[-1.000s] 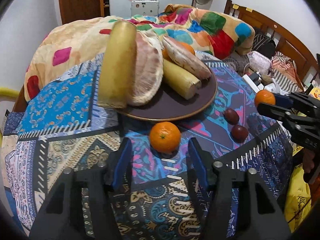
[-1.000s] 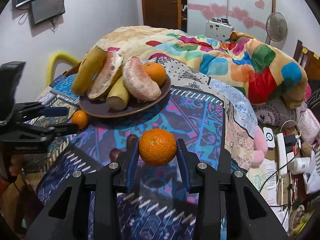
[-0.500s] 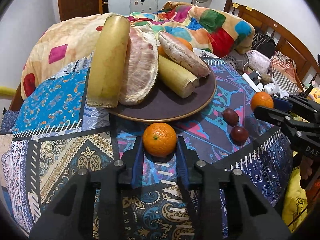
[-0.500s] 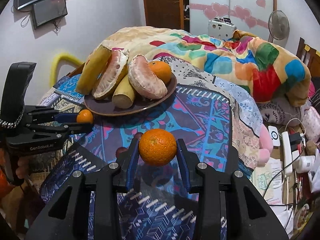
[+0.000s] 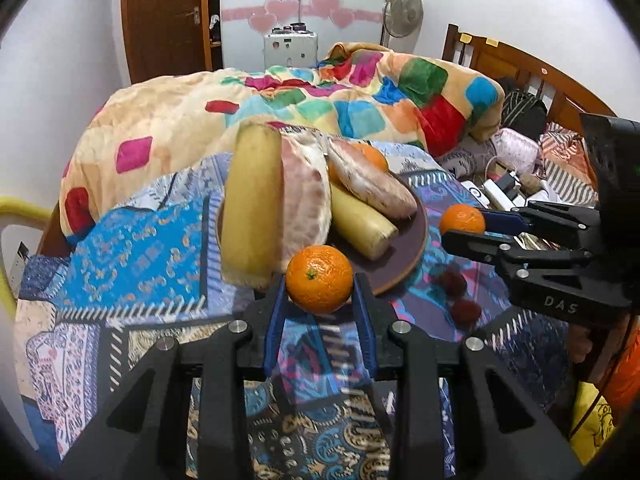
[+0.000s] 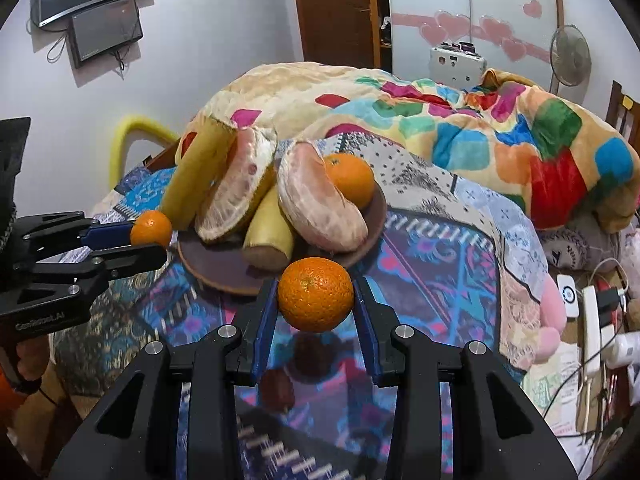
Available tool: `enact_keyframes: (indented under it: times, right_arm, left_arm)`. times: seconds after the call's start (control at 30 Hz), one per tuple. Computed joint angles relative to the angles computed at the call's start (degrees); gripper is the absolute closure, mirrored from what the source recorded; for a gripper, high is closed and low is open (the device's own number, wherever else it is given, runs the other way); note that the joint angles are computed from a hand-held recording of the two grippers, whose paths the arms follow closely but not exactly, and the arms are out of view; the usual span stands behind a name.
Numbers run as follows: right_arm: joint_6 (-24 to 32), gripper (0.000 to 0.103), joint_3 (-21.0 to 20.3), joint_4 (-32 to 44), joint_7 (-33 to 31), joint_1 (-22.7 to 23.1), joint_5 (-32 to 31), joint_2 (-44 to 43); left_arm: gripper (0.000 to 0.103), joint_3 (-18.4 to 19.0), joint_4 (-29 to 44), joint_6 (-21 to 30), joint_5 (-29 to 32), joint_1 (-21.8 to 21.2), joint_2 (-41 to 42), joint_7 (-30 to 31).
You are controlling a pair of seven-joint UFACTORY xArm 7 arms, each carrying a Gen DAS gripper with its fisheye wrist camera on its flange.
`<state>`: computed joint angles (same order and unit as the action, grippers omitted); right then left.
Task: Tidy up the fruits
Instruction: 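Carry both oranges onto the brown plate and open both grippers, then grasp a dark red date with the right gripper while the left grasps another date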
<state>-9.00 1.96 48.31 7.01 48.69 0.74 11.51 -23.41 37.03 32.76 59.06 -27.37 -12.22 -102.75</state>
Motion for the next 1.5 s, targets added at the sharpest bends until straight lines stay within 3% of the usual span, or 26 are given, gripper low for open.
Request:
enact_keyframes:
  times: [0.2,0.47,0.6,0.73,0.8,0.87,0.93,1.07,1.17,1.3,1.5]
  right_arm:
    - [1.6,0.069,1.8,4.6,0.6,-1.8,-1.2,3.2]
    - [2.8,0.069,-0.2,7.3,3.2,-0.3,-4.1,5.9]
    - [3.5,0.069,4.8,7.7,3.1,-5.1,-4.7,6.2]
    - [4.1,0.068,4.7,7.9,3.7,-5.2,-5.6,6.1]
    - [4.4,0.068,4.3,8.0,4.1,-4.7,-6.1,6.1]
    - [4.7,0.064,4.8,7.8,4.3,-5.2,-6.4,5.9]
    - [4.7,0.06,5.6,7.5,4.3,-6.0,-6.7,5.7]
    - [4.0,0.06,-1.4,5.7,6.7,0.5,-8.9,3.9]
    - [3.1,0.06,-0.1,3.3,6.6,-1.0,-9.2,2.0]
    - [3.5,0.06,-4.4,1.1,7.5,2.7,-10.3,0.3]
    - [5.2,0.064,-1.7,0.6,8.6,-1.0,-12.1,0.8]
  left_arm:
    - [0.07,1.4,1.7,-1.3,2.6,1.0,3.0,-0.3]
    - [0.07,4.4,4.7,-3.2,5.0,-0.4,8.5,-0.5]
    - [0.07,5.5,6.0,-2.4,5.6,-1.8,10.5,-0.8]
    - [0.07,6.7,6.0,-3.1,5.4,-2.5,11.0,-0.9]
    - [0.067,7.1,5.7,-3.7,5.3,-2.6,10.9,-1.1]
    - [0.056,7.2,5.1,-3.9,5.3,-2.6,10.5,-1.5]
    - [0.054,7.1,4.5,-4.5,6.2,-2.5,9.8,-2.5]
    - [0.053,6.4,3.8,-3.2,5.8,-2.6,8.5,-2.6]
    - [0.052,5.6,2.9,-2.6,5.4,-2.6,7.0,-2.8]
    - [0.048,4.4,2.1,-1.5,5.0,-2.4,5.3,-3.3]
    - [0.047,3.2,1.4,-0.4,4.6,-2.4,4.8,-3.2]
